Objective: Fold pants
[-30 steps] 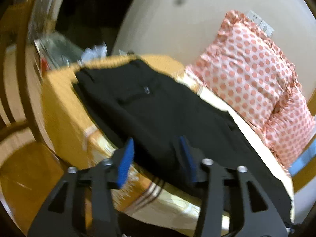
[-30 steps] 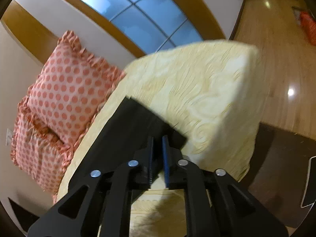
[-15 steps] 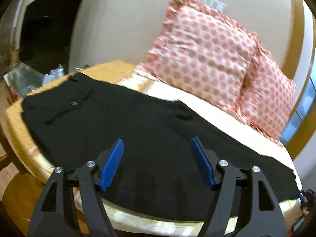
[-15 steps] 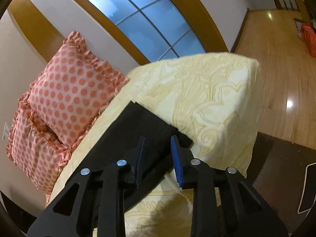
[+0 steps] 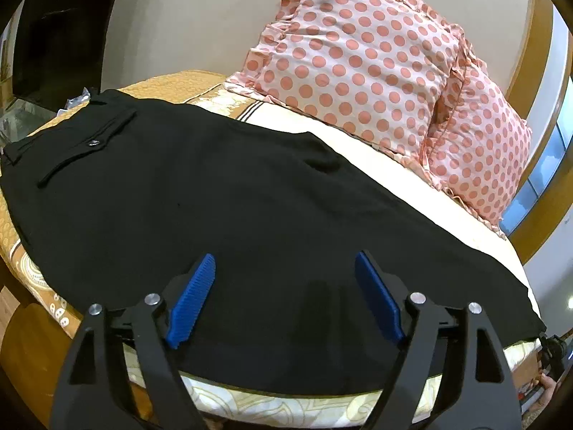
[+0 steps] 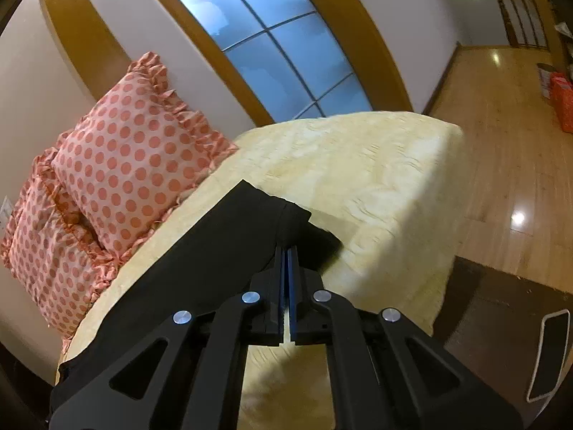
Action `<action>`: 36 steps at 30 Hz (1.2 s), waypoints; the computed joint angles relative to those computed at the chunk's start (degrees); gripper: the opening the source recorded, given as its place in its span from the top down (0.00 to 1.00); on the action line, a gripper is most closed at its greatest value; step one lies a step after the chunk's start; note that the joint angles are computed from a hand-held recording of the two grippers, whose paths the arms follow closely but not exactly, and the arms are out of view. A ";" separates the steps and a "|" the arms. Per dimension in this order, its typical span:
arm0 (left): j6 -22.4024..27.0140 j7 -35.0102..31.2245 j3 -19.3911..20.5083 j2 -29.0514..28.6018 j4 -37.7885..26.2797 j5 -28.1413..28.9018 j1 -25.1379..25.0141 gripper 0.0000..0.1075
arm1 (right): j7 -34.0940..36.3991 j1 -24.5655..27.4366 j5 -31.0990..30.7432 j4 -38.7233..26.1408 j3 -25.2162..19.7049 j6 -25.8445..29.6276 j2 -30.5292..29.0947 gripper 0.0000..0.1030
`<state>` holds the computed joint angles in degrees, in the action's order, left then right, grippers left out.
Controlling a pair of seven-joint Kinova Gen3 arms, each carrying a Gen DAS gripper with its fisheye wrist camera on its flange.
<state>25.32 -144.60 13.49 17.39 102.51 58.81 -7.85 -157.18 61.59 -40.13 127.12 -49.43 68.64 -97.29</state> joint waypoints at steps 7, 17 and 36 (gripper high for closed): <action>-1.26 -2.53 1.01 0.27 0.55 0.92 -0.17 0.19 | -0.21 1.11 0.37 0.32 0.47 -0.10 1.65 0.91; -2.26 -8.19 1.52 0.15 1.87 4.68 -0.41 0.16 | -4.15 0.14 -1.03 3.57 1.34 -2.30 -0.85 0.62; -3.18 -16.93 1.32 0.17 3.43 11.19 0.22 0.07 | -0.73 1.20 -5.81 3.28 -1.78 -10.72 -1.77 0.94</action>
